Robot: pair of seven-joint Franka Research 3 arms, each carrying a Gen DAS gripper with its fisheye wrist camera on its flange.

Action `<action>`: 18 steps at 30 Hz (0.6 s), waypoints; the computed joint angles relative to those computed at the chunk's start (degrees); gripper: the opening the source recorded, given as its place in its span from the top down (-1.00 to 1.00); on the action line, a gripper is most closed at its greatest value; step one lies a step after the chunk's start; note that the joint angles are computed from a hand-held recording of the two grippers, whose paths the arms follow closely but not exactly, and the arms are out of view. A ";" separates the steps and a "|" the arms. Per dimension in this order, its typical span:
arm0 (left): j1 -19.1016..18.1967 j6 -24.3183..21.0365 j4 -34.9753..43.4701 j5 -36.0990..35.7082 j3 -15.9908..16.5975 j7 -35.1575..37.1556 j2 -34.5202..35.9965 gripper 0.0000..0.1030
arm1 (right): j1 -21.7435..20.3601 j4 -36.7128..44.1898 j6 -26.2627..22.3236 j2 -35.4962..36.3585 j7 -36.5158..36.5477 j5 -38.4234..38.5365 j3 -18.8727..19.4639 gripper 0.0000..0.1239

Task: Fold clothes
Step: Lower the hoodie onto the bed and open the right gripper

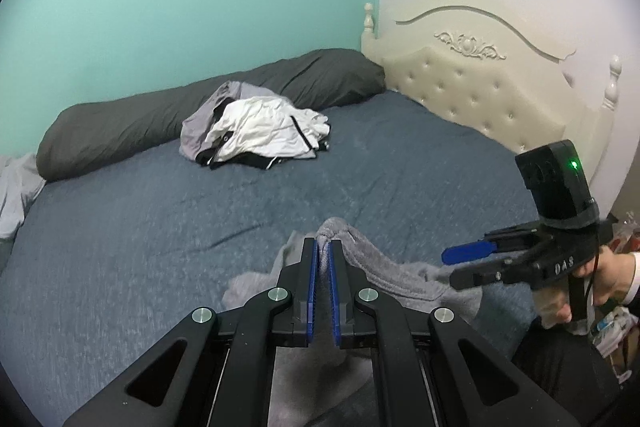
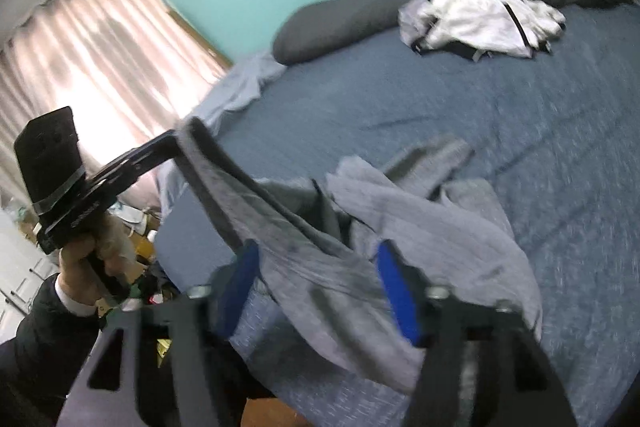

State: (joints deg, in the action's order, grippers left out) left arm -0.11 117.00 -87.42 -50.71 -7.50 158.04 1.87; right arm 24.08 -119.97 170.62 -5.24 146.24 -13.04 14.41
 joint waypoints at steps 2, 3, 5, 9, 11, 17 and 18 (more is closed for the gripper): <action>-0.19 0.16 0.32 -0.11 -0.20 -0.63 0.13 0.95 | -0.12 0.98 -0.44 0.23 -0.50 -1.61 0.21 -0.03; -0.27 0.36 0.54 -0.49 -0.29 -1.01 0.21 1.00 | 0.05 1.54 -1.05 0.48 -1.14 -1.96 0.20 -0.03; -0.27 -0.05 1.93 -0.78 -0.40 -2.24 0.98 1.00 | 0.60 2.67 -2.71 1.10 -2.27 -2.02 -0.01 -0.03; -0.27 -0.42 3.86 1.61 -1.03 -4.44 2.85 1.00 | 2.07 4.68 -6.89 2.78 -3.77 -2.46 -0.67 -0.03; -0.18 -0.31 4.19 3.78 -1.31 -6.16 3.68 1.00 | 3.08 5.65 -9.38 3.85 -5.33 -1.42 -1.20 -0.03; 0.78 -0.67 2.68 7.56 -1.57 -7.46 4.22 0.99 | 5.36 7.52 -19.12 5.99 -8.91 2.22 -2.63 -0.03; 0.98 -0.86 2.52 7.81 -1.55 -7.66 4.35 0.99 | 5.60 7.80 -20.84 6.30 -9.18 2.33 -2.84 -0.03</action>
State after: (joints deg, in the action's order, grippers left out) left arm 0.87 116.14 -84.90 -42.89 -9.05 150.38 6.22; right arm 29.68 -112.17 149.78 1.06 137.06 -10.71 11.57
